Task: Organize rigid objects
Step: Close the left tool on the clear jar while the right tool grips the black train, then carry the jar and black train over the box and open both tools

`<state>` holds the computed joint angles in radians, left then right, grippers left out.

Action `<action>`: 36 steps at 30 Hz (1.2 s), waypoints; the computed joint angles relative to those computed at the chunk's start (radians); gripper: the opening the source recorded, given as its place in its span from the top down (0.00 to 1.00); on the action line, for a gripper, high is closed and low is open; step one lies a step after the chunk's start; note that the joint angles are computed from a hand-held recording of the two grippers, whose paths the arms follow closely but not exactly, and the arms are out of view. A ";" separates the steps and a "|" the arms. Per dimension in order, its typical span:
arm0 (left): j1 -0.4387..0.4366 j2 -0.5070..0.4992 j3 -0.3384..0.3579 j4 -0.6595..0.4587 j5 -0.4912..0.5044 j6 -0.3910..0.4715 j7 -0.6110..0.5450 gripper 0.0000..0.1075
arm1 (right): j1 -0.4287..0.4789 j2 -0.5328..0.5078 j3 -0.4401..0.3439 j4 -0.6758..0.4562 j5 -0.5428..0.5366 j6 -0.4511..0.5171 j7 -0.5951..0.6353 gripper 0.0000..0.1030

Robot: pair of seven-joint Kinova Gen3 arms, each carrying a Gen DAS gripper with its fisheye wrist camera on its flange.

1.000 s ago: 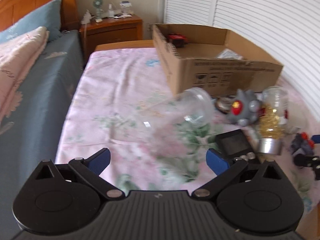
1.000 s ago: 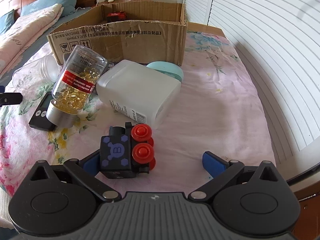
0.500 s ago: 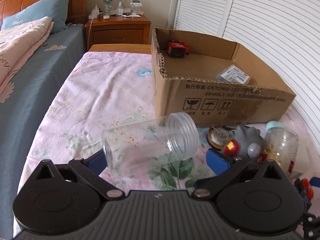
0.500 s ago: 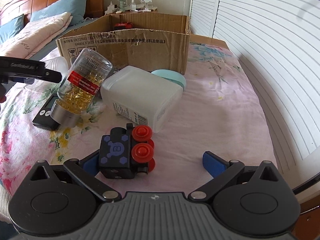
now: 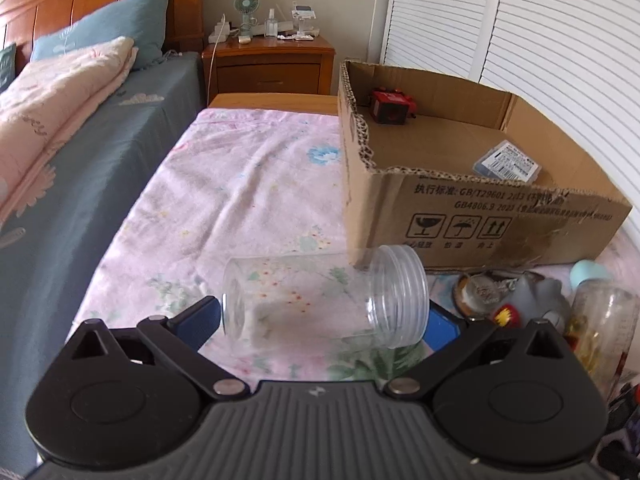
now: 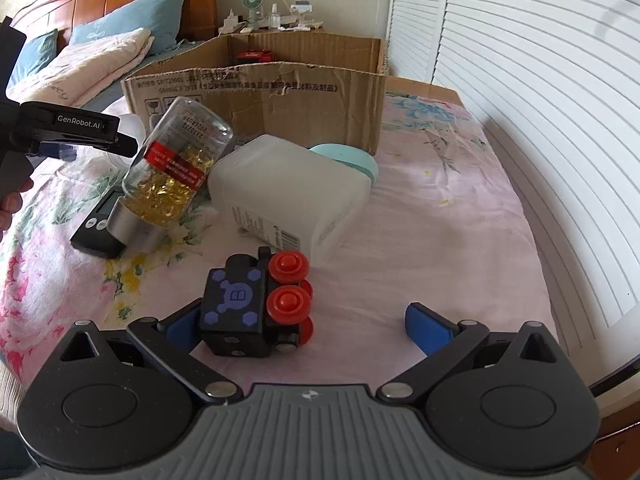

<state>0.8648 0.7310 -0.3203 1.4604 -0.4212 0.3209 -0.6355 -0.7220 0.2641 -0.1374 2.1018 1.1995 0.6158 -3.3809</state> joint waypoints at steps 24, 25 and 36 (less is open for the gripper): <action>-0.057 -0.009 0.052 0.005 0.020 -0.025 -0.100 0.16 | -0.038 0.013 0.018 -0.082 -0.105 0.015 0.206 0.46; -0.063 -0.013 0.059 0.009 0.021 -0.028 -0.116 0.16 | -0.035 0.013 0.016 -0.085 -0.115 0.016 0.216 0.46; -0.143 -0.088 0.167 0.062 0.036 -0.028 -0.354 0.16 | -0.028 -0.009 0.006 -0.097 -0.190 0.033 0.348 0.47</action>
<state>0.7219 0.6433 -0.1533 1.5222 -0.3855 0.2929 -0.9892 -0.7500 0.2548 -0.1319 2.0043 1.0097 0.6488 -3.0327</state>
